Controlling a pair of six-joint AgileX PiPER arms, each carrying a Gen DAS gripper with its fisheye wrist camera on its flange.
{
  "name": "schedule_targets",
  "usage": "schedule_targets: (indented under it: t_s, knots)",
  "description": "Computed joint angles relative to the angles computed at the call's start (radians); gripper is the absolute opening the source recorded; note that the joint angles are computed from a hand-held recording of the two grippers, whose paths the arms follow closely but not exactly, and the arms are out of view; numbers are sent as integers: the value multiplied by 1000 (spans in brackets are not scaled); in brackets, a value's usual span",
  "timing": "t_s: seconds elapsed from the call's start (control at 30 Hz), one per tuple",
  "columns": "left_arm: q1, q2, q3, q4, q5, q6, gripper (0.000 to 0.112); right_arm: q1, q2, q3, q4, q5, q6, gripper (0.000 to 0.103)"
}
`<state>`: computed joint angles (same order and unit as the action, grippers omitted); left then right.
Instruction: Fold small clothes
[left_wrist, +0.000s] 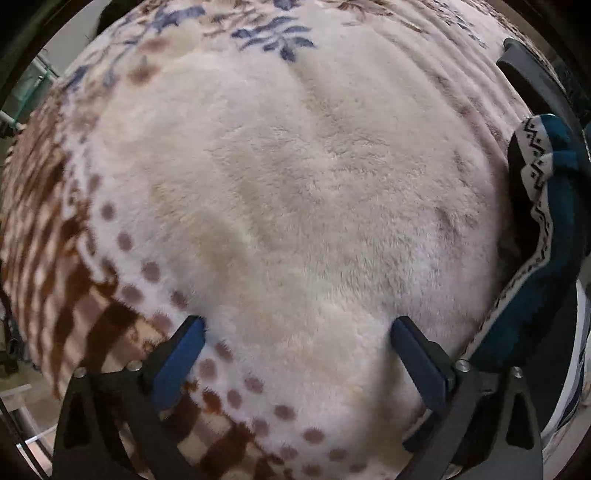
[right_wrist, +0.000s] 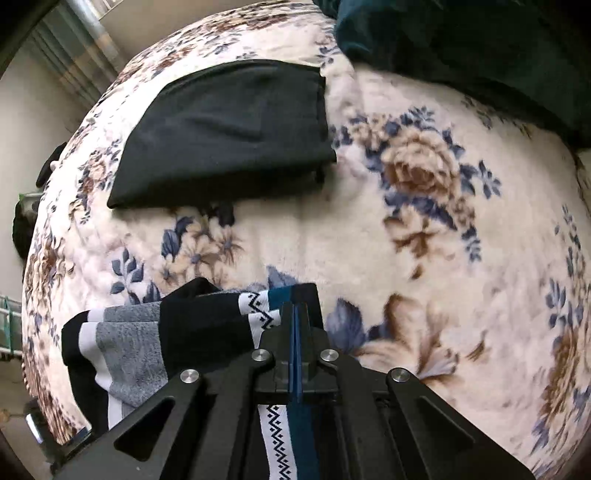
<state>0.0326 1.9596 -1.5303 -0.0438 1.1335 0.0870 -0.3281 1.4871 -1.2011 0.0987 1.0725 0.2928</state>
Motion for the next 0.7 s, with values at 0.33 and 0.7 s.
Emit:
schedule_targets:
  t_s: [0.33, 0.7]
  knots:
    - [-26, 59, -53, 31, 13, -43, 103, -27, 116, -57, 73, 87, -84, 47]
    - [-164, -13, -245, 75, 67, -39, 103, 271, 133, -139, -33, 75, -305, 47]
